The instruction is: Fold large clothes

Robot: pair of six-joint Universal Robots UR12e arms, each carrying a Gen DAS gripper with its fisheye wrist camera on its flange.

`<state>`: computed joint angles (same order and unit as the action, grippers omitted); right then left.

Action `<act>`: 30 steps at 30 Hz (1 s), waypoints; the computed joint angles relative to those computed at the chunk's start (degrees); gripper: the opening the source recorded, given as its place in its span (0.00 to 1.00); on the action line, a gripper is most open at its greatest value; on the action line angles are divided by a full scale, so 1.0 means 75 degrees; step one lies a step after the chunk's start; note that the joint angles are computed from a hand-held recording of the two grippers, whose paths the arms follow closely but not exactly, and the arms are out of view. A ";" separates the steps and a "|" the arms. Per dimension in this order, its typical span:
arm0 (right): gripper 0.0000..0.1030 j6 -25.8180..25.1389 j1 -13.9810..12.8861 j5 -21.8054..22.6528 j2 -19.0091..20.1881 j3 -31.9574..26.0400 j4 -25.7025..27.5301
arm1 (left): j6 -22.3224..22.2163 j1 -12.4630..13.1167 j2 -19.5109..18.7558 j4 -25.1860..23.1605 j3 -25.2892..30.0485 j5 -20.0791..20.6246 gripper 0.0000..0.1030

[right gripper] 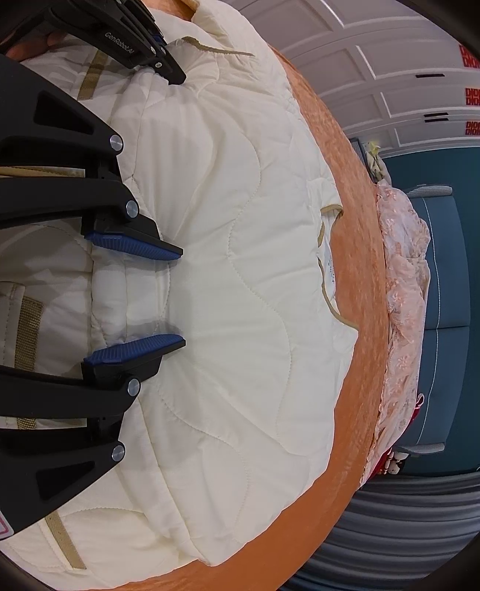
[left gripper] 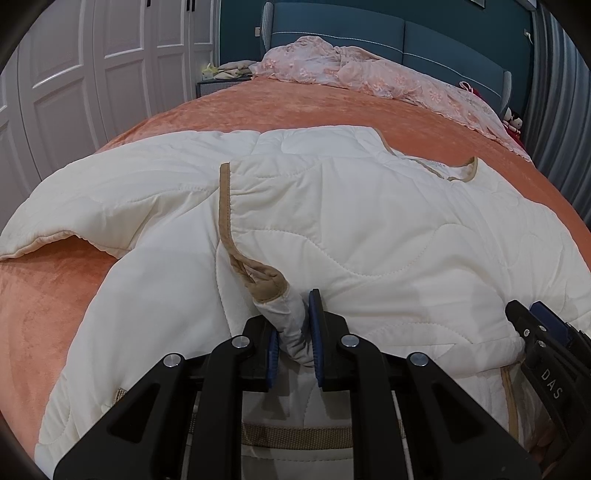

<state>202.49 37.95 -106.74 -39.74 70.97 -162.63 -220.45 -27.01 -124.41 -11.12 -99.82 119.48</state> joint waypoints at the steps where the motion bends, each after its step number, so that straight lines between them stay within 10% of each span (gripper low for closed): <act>1: 0.41 0.0000 0.0000 -0.0007 0.0003 0.0005 -0.0026 | 0.0000 0.0000 0.0001 -0.0003 -0.0001 -0.0003 0.13; 7: 0.41 -0.0010 0.0006 -0.0063 0.0026 -0.0001 -0.0065 | -0.0144 0.0068 0.0099 0.0169 -0.0118 -0.0280 0.20; 10: 0.41 -0.0014 0.0002 -0.0073 0.0020 -0.0009 -0.0017 | -0.0562 0.0394 0.0455 0.1569 -0.0793 -0.1538 0.69; 15: 0.40 -0.0039 0.0016 -0.0132 0.0019 -0.0024 0.0030 | -0.1556 0.0715 0.1425 0.2406 -0.2037 -0.1170 0.90; 23: 0.40 -0.0041 0.0040 -0.0217 0.0034 -0.0054 0.0076 | -0.3418 0.2455 0.2745 0.1543 -0.3669 -0.1497 0.91; 29: 0.41 -0.0050 0.0056 -0.0293 0.0045 -0.0080 0.0132 | -0.4512 0.3274 0.2638 0.3029 -0.4228 -0.2246 0.85; 30: 0.41 -0.0050 0.0056 -0.0293 0.0045 -0.0080 0.0132 | -0.4453 0.3325 0.2578 0.3091 -0.4166 -0.2287 0.69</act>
